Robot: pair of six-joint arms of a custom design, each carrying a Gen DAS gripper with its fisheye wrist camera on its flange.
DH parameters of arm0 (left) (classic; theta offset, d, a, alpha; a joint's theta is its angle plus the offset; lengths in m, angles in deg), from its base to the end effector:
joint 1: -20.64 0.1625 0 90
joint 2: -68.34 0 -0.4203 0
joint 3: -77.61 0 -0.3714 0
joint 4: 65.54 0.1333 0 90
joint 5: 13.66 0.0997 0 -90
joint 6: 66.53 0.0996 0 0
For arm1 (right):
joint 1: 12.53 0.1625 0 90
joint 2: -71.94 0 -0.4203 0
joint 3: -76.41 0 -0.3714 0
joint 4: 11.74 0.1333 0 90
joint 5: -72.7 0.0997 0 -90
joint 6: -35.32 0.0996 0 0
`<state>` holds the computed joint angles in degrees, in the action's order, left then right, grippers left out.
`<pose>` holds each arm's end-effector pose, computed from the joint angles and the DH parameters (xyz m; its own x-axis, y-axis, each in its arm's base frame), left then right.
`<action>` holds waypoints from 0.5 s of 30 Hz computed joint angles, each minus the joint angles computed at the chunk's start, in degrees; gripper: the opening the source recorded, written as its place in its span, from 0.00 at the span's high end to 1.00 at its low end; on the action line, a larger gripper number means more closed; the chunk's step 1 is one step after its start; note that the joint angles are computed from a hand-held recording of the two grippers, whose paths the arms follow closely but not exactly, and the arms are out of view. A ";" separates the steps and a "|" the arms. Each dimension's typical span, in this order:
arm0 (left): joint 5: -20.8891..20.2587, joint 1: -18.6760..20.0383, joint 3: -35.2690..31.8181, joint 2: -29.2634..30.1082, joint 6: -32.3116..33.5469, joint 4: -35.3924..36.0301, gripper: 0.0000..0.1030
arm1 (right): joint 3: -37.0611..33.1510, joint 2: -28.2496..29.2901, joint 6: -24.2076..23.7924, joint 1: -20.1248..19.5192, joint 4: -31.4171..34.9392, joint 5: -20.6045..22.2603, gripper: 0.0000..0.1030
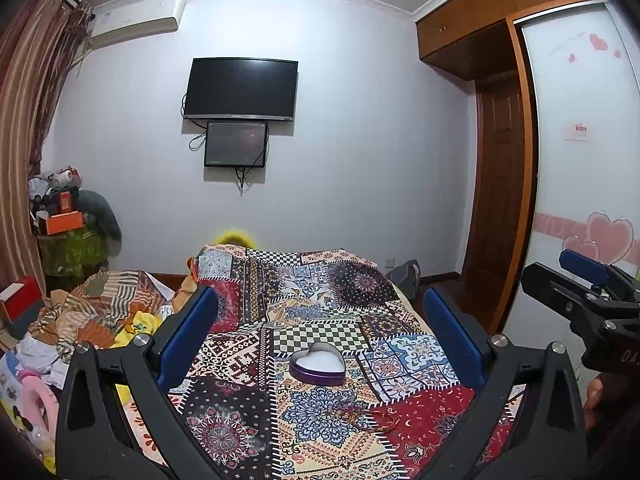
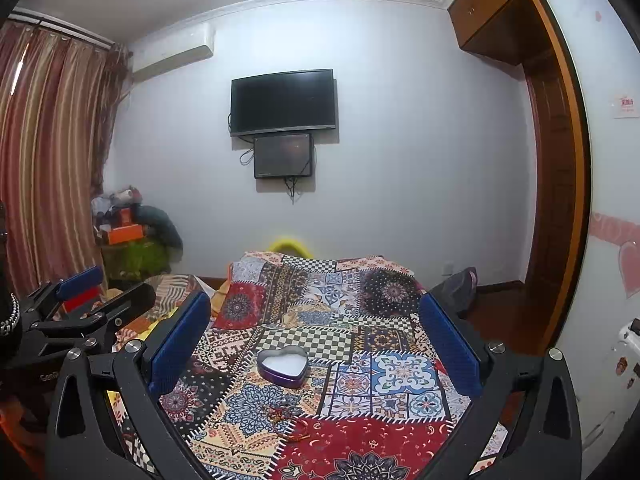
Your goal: Organize jewelry
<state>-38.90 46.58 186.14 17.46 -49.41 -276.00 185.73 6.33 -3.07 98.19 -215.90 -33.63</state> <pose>-0.3944 -0.4403 0.2441 -0.7488 0.0889 -0.6568 0.6606 0.1817 -0.7284 0.2985 -0.4916 0.3506 -0.7035 -0.2662 0.6590 -0.7084 0.1884 -0.6802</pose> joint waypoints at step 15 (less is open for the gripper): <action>-0.25 0.38 0.47 -0.25 -1.54 0.80 0.00 | -0.24 0.10 0.09 -0.10 0.44 0.13 0.00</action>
